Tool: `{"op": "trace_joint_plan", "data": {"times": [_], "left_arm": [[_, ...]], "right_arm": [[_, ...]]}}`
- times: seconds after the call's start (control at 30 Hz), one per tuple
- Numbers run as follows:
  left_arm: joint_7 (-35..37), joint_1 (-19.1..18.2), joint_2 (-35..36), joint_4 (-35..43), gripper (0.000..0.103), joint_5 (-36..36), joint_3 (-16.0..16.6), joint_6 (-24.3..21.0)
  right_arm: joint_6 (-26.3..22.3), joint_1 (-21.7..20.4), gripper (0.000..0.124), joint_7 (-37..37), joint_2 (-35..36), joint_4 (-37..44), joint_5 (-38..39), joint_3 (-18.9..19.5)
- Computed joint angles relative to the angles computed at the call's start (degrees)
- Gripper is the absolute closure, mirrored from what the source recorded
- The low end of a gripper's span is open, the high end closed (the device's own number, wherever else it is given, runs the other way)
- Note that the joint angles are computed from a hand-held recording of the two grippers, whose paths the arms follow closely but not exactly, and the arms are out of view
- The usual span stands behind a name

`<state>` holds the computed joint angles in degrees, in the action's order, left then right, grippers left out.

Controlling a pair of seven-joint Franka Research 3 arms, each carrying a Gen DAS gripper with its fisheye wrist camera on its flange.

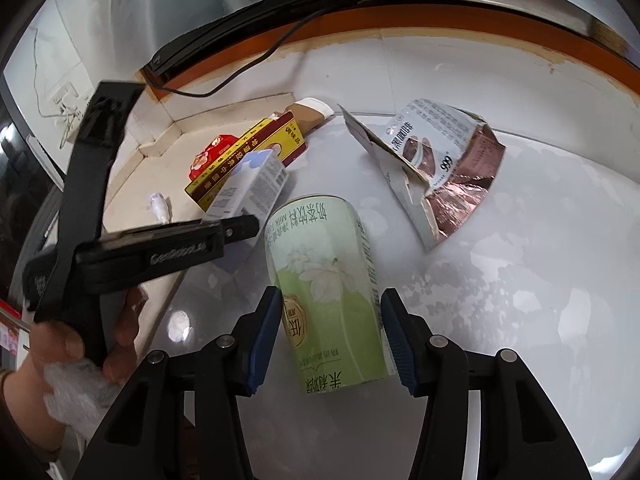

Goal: Collect trash
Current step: 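Lower both held items into the floor bin and open both tools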

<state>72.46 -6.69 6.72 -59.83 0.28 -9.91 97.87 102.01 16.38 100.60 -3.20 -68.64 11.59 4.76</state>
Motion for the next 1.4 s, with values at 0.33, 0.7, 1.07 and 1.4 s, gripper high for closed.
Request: {"op": "trace_joint_plan", "data": {"times": [0.33, 0.7, 1.07, 1.4], "left_arm": [[-1.7, -0.3, -16.1, -15.7, 0.073, -3.3, 0.8, 2.1], [-10.2, -5.4, -38.2, -34.7, 0.072, -3.6, -0.7, -1.7], [-19.9, -12.1, -52.6, -52.4, 0.072, -4.7, -3.5, -6.6], [-24.0, -18.4, -61.0, -76.9, 0.072, -8.7, -3.4, 0.9]], "right_arm": [[1.4, -1.1, 0.073, 1.4, -8.8, -7.8, 3.9, -0.7], [-2.5, -1.7, 0.073, -2.0, -27.4, -24.0, 9.6, -2.1], [-7.8, -3.2, 0.073, -4.1, -47.9, -47.5, 14.5, -2.0], [-5.4, -5.0, 0.073, -2.1, -59.5, -73.4, 16.3, 2.0]]}}
